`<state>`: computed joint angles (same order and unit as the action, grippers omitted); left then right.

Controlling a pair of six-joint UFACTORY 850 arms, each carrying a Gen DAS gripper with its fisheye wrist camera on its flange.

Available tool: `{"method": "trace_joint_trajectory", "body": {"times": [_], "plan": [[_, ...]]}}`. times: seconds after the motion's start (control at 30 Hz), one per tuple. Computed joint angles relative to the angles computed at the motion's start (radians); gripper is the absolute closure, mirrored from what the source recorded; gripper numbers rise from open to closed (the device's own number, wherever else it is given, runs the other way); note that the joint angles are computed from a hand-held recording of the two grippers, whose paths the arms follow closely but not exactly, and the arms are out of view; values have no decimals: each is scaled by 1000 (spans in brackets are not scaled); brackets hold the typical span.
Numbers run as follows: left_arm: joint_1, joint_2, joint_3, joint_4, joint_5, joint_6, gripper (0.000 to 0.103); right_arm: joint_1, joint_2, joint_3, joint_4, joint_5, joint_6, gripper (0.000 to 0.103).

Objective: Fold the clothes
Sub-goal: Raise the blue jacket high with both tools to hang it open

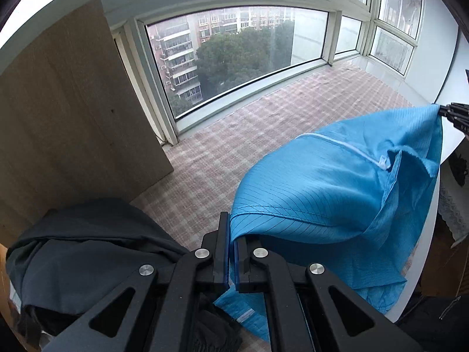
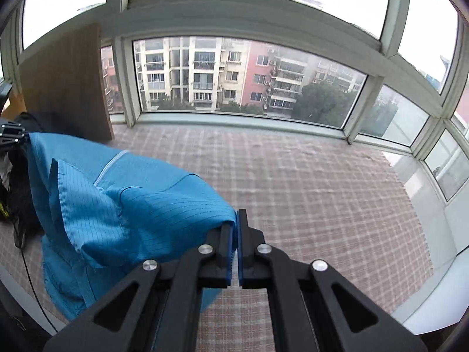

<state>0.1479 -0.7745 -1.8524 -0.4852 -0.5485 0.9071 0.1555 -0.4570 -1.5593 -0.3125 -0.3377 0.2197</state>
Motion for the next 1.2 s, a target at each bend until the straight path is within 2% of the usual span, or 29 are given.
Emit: {"method": "trace_joint_trajectory", "body": {"times": [0.13, 0.27, 0.4, 0.53, 0.73, 0.9, 1.03, 1.13, 1.2], "plan": [[2, 113, 79, -100, 24, 124, 101, 10, 107, 40, -146, 2, 147, 101], [7, 249, 169, -215, 62, 274, 101, 39, 214, 84, -433, 12, 412, 101], [13, 377, 231, -304, 81, 403, 101, 65, 346, 132, -666, -15, 633, 101], [30, 478, 253, -388, 57, 498, 101, 107, 445, 136, -826, -86, 772, 101], [50, 579, 272, -436, 53, 575, 101, 162, 518, 100, -944, -174, 828, 101], [44, 603, 262, -349, 71, 512, 100, 166, 506, 42, -940, -188, 785, 101], [12, 572, 229, -179, 111, 363, 100, 126, 415, -48, -837, -174, 660, 101], [-7, 501, 172, -51, 115, 216, 100, 77, 307, -142, -691, -137, 522, 101], [-17, 411, 102, 29, 88, 104, 100, 44, 209, -221, -583, -121, 418, 101]]}}
